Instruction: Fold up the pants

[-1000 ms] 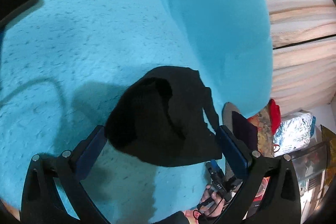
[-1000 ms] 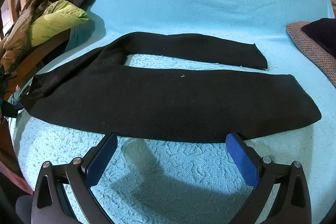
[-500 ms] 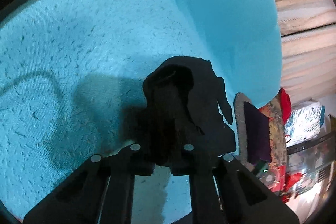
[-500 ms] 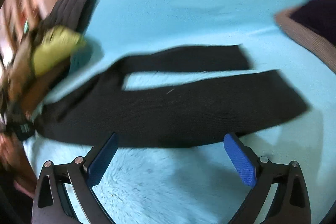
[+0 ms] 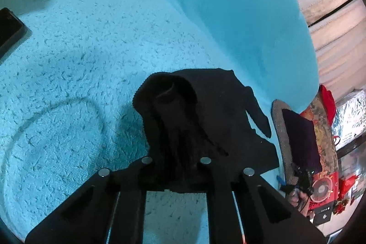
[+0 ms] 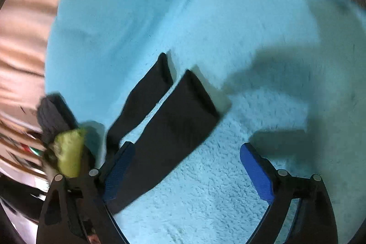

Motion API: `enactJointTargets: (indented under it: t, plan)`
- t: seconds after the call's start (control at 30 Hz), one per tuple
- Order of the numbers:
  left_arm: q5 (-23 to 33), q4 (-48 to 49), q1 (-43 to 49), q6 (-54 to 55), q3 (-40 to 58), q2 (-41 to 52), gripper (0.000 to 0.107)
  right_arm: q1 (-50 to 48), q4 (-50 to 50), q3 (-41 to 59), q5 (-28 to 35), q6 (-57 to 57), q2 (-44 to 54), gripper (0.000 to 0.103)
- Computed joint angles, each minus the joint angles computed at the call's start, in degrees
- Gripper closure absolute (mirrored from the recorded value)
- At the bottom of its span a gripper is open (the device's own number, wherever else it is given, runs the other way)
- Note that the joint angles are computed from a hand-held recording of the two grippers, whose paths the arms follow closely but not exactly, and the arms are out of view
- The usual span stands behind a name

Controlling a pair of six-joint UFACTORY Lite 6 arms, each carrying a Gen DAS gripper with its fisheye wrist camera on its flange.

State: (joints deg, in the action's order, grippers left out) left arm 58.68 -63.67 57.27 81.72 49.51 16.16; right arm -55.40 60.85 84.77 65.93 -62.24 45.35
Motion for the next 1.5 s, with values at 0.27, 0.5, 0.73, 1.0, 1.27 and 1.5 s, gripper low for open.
enactJointTargets:
  t: [0.27,0.5,0.73,1.0,1.27,1.5]
  plan:
    - [-3.1,-3.0,0.1,0.3,-3.1,-1.5,0.102,4.8,2.4,9.3,-2.0,-0.8,10.1,0.1]
    - [1.9,0.0,9.1,0.8,-6.9,-5.7,0.103,-0.3,-0.1,-4.6,-1.0,-10.3,-2.8,0.1]
    - [9.9,9.5,29.6,-0.3,-0.5,-0.7,0.104,-1.8,-11.1,-14.7,1.5,-12.4,-8.7,0.099]
    - [-1.1,1.1,30.8,7.6,-9.8,-16.1,0.083,-5.4,8.1,-33.3,-11.4,-33.7,-27.1,0.086]
    - [16.8,2.3,26.5,27.9,-21.8,-31.9,0.026,1.2,15.7,-43.5,-7.5,-46.1,-45.9,0.067]
    - [-2.4,-0.2,6.2,31.5,-28.5,-37.9,0.026,11.4,16.6,-45.5,-9.5,-40.8,-47.2,0.063]
